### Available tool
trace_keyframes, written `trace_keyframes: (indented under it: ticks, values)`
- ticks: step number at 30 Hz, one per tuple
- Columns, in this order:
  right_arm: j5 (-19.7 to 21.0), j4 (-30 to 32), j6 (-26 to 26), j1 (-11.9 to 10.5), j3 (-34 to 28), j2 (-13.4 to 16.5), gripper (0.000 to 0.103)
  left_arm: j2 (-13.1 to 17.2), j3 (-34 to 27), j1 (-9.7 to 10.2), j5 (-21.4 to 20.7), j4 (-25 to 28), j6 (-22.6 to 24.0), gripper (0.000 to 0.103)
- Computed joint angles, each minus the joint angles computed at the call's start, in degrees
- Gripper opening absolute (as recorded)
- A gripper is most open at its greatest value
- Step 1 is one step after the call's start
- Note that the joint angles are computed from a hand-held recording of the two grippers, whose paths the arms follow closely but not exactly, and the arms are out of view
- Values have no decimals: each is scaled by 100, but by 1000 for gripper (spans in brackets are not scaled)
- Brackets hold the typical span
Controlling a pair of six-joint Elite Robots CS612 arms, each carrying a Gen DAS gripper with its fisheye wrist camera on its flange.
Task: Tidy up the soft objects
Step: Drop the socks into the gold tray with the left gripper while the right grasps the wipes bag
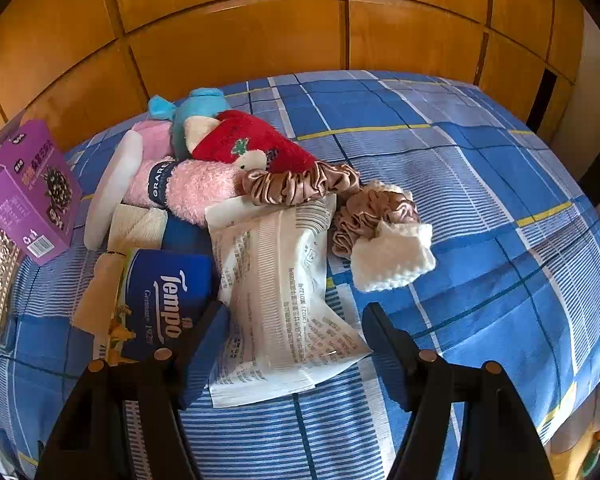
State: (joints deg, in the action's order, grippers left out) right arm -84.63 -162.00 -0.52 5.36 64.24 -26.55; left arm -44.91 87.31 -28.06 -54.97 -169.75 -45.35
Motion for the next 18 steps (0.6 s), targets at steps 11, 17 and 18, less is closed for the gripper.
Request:
trace_keyframes:
  ticks: [11,17,18]
  values:
    - [86,178,-3,27,85,-108,47,-84,1014,-3,-672,559,-1582,29]
    - [355,312,144,-34,323,-278,44,-90,1191,-129,-526,411,-1556,45]
    - [404,319,204,-48,355,-298,44,-96,1210,-151,-475,401,-1550,49]
